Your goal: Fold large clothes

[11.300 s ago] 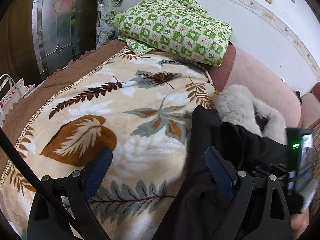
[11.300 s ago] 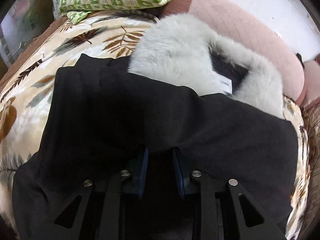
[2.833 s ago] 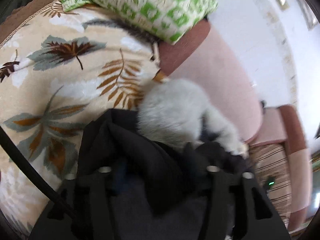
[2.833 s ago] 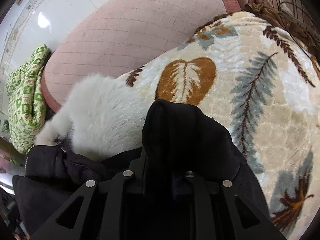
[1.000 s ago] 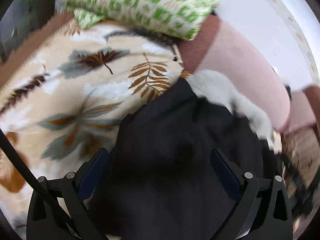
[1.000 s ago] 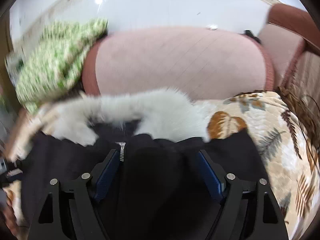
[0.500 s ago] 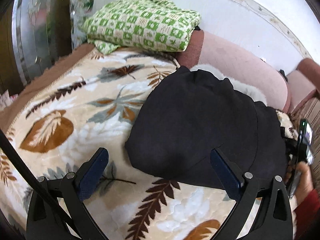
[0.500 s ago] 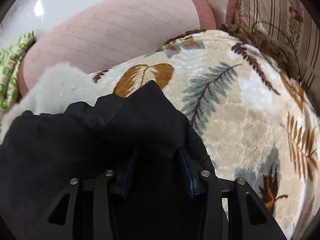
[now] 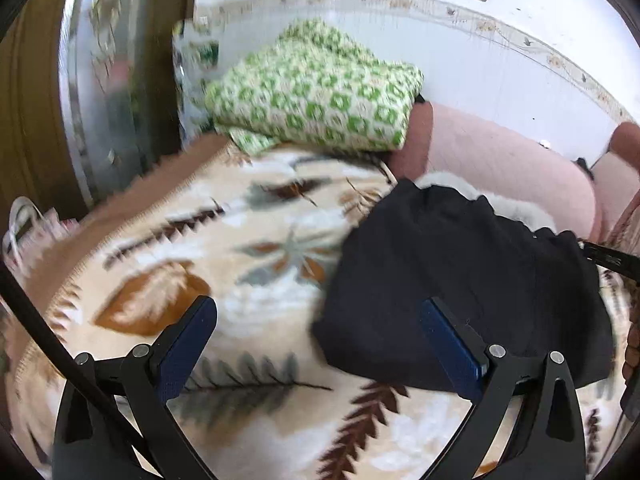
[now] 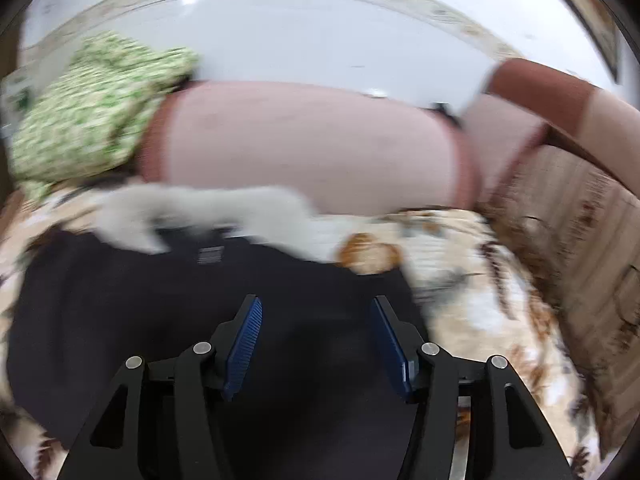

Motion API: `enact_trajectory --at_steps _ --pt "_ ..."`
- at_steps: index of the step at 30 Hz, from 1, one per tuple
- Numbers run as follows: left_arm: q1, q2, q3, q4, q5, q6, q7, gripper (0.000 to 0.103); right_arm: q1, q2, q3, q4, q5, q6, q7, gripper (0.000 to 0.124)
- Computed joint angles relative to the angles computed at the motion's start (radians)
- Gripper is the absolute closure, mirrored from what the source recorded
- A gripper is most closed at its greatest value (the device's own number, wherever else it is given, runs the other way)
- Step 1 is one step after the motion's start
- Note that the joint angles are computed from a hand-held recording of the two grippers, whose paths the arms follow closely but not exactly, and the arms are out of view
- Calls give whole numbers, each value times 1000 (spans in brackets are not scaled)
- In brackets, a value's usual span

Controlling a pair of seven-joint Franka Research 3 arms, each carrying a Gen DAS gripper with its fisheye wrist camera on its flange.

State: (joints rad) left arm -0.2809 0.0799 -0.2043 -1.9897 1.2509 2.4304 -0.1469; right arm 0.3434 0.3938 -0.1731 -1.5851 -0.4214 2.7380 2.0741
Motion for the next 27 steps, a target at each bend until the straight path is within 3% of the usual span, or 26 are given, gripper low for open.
enact_trajectory --at_steps 3,8,12,16,19,21,27 --pt "-16 6 -7 11 49 -57 5 1 -28 86 77 95 131 -48 -74 64" --pt "-25 35 -4 35 67 -59 59 1 43 258 13 279 140 -140 -10 49" --pt "-35 59 -1 56 43 -57 119 1 23 304 25 353 182 -187 -37 46" --pt "-21 57 10 42 -14 59 159 1 60 251 -7 306 138 -200 -28 47" --pt "-18 55 17 34 -20 107 155 1 109 128 -51 130 38 -53 55 46" --pt "-18 58 19 35 -24 115 152 1 112 88 -45 77 5 -14 63 46" --pt "6 67 30 22 -119 215 203 1 74 154 9 113 42 -70 5 42"
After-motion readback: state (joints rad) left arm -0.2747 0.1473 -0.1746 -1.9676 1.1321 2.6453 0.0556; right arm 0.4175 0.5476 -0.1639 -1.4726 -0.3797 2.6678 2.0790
